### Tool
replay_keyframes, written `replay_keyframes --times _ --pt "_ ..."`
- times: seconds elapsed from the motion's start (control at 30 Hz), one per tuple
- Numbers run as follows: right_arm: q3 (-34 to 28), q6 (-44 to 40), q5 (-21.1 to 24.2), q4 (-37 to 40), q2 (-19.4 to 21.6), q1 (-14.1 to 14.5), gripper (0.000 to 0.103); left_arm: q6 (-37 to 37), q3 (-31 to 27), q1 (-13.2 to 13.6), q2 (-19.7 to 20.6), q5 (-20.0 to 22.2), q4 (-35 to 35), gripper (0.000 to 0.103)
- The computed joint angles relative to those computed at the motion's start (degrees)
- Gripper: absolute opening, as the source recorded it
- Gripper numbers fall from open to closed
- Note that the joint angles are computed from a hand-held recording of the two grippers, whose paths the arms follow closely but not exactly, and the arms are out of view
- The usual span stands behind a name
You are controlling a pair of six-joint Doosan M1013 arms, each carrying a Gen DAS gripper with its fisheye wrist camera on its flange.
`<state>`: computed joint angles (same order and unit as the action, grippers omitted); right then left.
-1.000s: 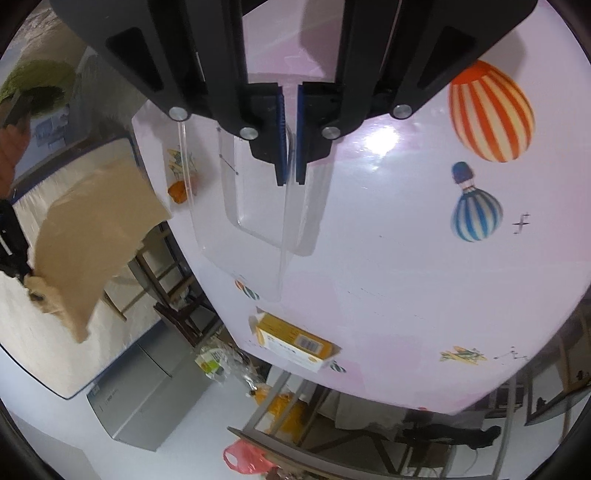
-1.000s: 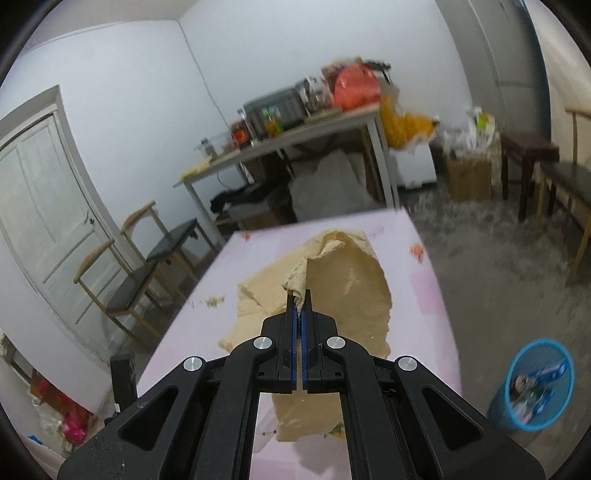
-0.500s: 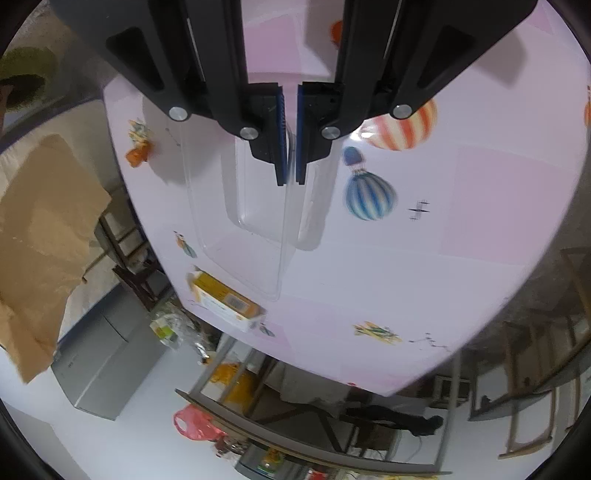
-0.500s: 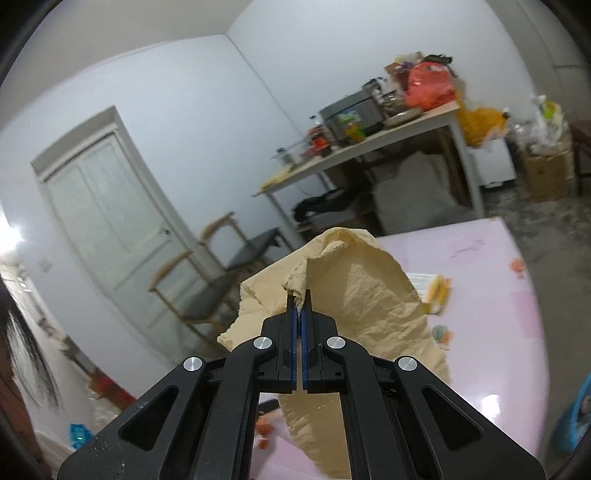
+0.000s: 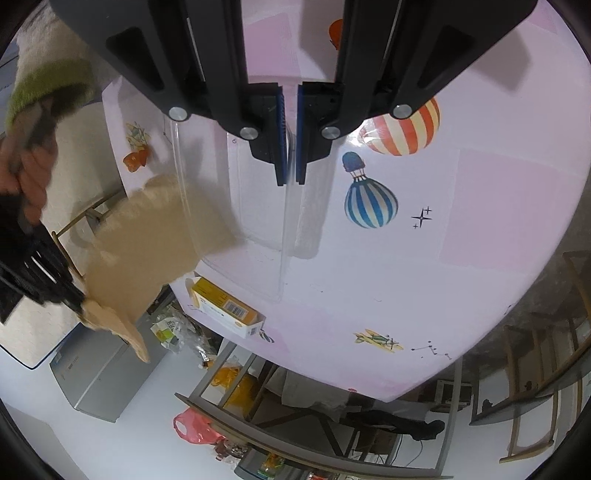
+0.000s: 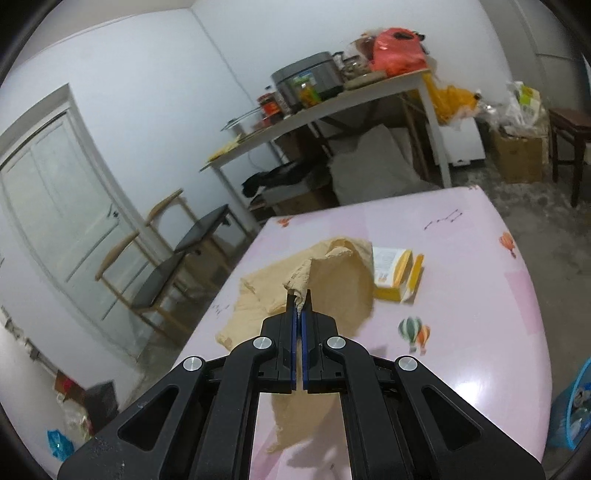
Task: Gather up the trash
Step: 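Lift the beige cloth with the right gripper while the left gripper grasps the tray rim, then lower the beige cloth onto the table and open the right gripper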
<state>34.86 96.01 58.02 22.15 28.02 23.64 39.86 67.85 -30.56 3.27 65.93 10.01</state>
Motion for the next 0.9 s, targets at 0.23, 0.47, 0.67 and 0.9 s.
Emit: replay_keyframes --times 0.23,0.47,0.67,0.9 --pt "-4.1 -1.2 4.9 -4.9 3.1 1.1 0.001 0.9 -0.2 0.2 0.4 -0.5 -1.8 0.004" --pt "-3.6 1.9 18.7 -9.1 4.5 0.8 0.014 3.5 -0.8 0.5 1.1 -0.2 -4.3 0.004" --pt "8.5 2.4 11.5 -9.8 -4.1 -0.6 0.059 4.3 -0.9 0.6 1.2 0.0 -5.5 0.004" --pt "14.4 0.6 12.3 -9.4 -7.7 -1.5 0.067 4.4 -1.2 0.5 1.6 0.1 -5.7 0.004"
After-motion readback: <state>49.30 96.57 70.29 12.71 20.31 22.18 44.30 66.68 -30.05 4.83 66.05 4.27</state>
